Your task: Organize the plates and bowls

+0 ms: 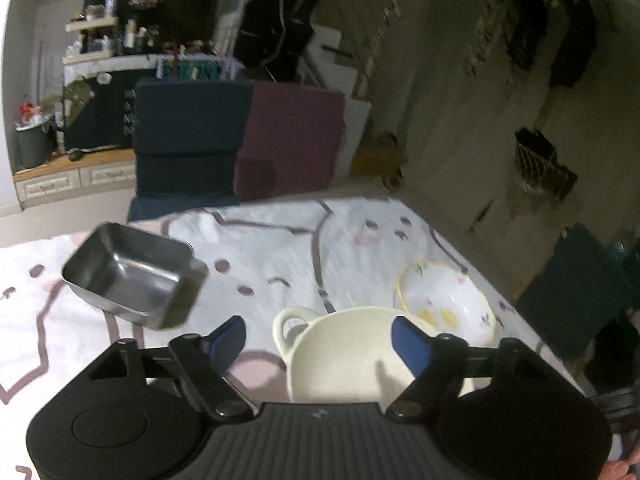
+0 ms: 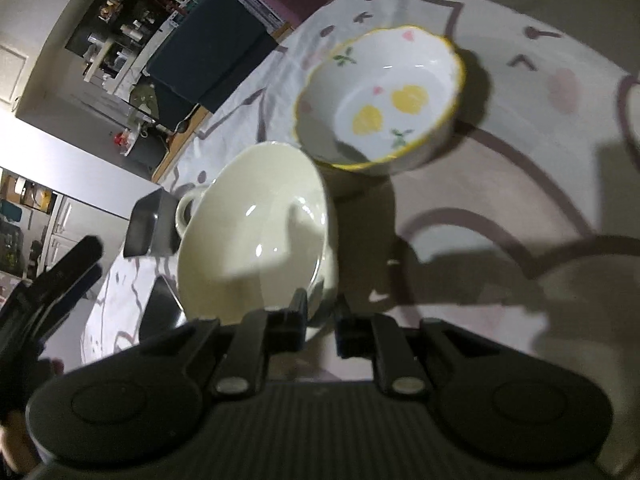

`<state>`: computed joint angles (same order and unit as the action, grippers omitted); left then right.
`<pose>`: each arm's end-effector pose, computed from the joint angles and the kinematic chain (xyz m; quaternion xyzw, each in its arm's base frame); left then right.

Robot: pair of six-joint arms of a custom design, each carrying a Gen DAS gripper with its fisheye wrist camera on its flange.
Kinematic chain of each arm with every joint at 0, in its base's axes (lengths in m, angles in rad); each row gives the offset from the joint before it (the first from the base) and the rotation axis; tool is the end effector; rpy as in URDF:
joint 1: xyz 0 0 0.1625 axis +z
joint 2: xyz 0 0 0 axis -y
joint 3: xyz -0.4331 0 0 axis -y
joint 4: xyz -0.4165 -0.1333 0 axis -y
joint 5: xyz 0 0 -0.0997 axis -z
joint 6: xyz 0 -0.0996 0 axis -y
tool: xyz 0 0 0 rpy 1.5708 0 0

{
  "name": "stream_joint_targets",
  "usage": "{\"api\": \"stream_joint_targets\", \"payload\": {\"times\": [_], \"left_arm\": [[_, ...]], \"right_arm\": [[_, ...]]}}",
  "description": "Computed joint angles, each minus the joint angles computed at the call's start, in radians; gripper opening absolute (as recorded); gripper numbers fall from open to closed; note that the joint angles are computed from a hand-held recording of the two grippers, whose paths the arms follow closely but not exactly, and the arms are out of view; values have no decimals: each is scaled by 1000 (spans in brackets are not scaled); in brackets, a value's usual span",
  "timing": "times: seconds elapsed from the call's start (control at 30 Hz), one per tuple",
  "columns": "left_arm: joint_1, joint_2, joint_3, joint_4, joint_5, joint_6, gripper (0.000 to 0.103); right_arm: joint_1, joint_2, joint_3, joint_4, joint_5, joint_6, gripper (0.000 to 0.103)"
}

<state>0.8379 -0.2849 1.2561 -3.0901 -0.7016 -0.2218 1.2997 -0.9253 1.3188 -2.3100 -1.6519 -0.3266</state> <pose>-0.3590 -0.7118 -0.0625 0.1105 0.8736 -0.4043 0.2472 -0.0863 -0.7780 0.2891 0.0203 -0.9841 0.1525 0.0888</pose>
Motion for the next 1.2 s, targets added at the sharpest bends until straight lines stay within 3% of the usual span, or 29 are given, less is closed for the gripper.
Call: {"api": "stream_joint_targets", "payload": {"times": [0.27,0.47,0.53,0.77,0.93,1.03,1.2], "left_arm": [[14,-21,12,155,-108,-90,52],[28,-1,-30,233,-200,-177,38],[34,6,-44,260,-221,-227,27],[41,19,-73,356,-247,-324,25],[47,22,-77,376,-263,-340,25],[51,24,-81,385,-271,-346,18],[58,25,-79,360,-285,-352,17]], "right_arm": [[-44,-71,16,55,-29,-29,13],[-70,-82,-11,9,-28,-27,8],[-76,-72,-24,-19,-24,-30,8],[-66,-39,-46,-100,-42,-111,11],[-75,-28,-83,-48,-19,-112,12],[-74,-27,-89,-36,-17,-135,15],[-65,-24,-100,-18,-31,-182,22]]}}
